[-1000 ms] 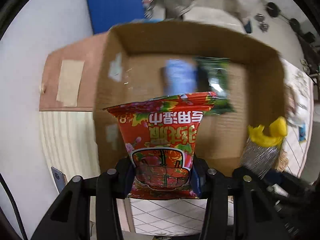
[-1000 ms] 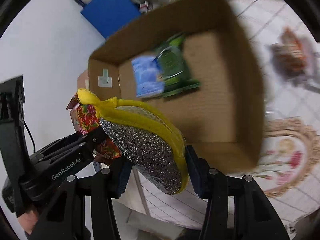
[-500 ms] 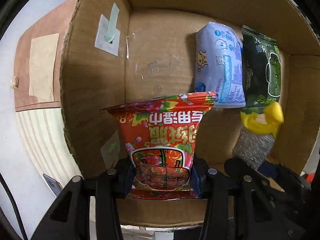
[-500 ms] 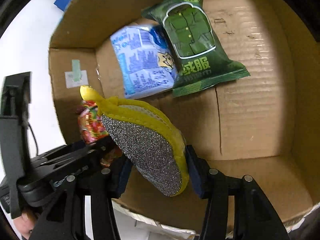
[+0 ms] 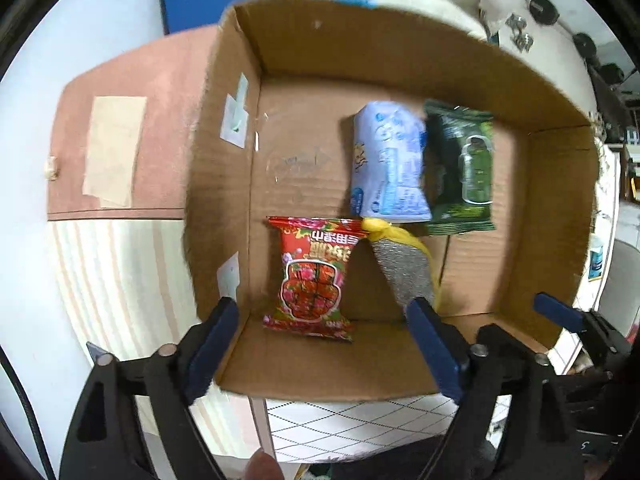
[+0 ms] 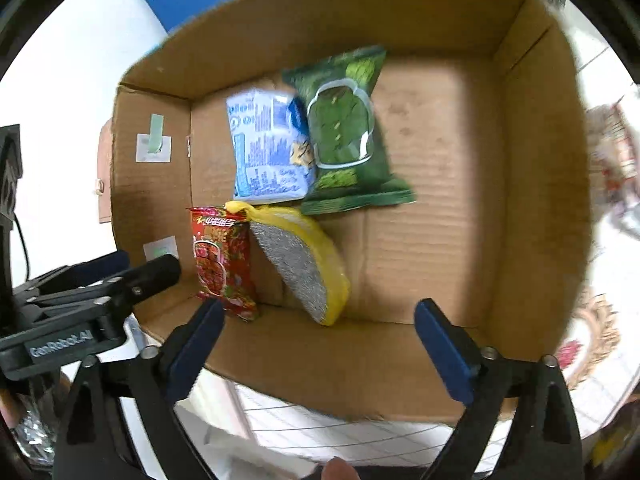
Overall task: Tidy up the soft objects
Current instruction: 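Lower the red bag and yellow scrubber into the box, opening both tools, then grasp the orange snack bag with the left tool while the right tool grasps the white NMAR bag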
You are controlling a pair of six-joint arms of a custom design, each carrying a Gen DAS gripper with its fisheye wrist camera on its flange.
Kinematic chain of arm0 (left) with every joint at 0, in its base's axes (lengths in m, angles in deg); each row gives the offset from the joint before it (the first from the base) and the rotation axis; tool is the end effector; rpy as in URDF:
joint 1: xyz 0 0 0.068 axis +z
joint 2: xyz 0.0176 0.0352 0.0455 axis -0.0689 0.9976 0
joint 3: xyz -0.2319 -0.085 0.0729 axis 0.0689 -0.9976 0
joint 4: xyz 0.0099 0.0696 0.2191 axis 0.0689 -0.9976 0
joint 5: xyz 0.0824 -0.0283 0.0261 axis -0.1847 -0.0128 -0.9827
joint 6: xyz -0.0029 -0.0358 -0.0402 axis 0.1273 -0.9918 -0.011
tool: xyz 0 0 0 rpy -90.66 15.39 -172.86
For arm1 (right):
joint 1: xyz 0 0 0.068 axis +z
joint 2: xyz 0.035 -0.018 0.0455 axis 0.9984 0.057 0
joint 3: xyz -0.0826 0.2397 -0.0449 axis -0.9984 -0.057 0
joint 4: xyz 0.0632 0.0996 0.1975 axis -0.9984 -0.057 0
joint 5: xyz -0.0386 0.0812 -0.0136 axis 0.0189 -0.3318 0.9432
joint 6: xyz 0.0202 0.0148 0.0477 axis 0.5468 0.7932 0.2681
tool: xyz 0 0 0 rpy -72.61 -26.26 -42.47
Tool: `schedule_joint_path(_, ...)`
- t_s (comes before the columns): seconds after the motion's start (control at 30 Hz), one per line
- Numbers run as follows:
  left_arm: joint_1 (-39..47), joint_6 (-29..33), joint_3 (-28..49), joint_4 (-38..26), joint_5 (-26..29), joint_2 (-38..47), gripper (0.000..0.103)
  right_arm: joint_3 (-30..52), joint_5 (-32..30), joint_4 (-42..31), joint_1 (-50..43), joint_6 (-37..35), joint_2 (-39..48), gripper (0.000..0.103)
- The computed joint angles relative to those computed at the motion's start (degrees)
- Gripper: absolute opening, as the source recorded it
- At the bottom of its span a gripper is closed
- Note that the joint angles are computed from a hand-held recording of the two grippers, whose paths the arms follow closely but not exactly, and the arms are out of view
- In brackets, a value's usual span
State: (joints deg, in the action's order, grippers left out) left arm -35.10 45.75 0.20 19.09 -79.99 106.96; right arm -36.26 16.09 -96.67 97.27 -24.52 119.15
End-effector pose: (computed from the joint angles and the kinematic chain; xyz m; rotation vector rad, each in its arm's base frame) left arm 0.2962 -0.1838 0.1337 -0.3213 -2.9434 0.0646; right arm 0.2595 0.0607 0.1014 -0.4155 -2.9374 -0.4877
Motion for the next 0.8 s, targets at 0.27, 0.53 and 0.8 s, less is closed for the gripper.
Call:
schedule_joint_path(0.27,-4.61,-8.12,-16.11,6.81,-4.75,-19.36,0.098,-8.97,13.67,-6.26,1.59,-3.57,-21.50,0.103)
schedule_joint_path(0.53,-13.94,-19.58,-23.20,5.31,-14.60,-34.23,0.098,-12.16,21.00,-17.64,5.59,-0.50,-43.54,0.103)
schedule_joint_path(0.8,-21.20,-27.13,-21.79,0.63,-16.22,-40.18,0.100,-8.86,19.75,-29.95,9.60,2.80,-56.95,0.103)
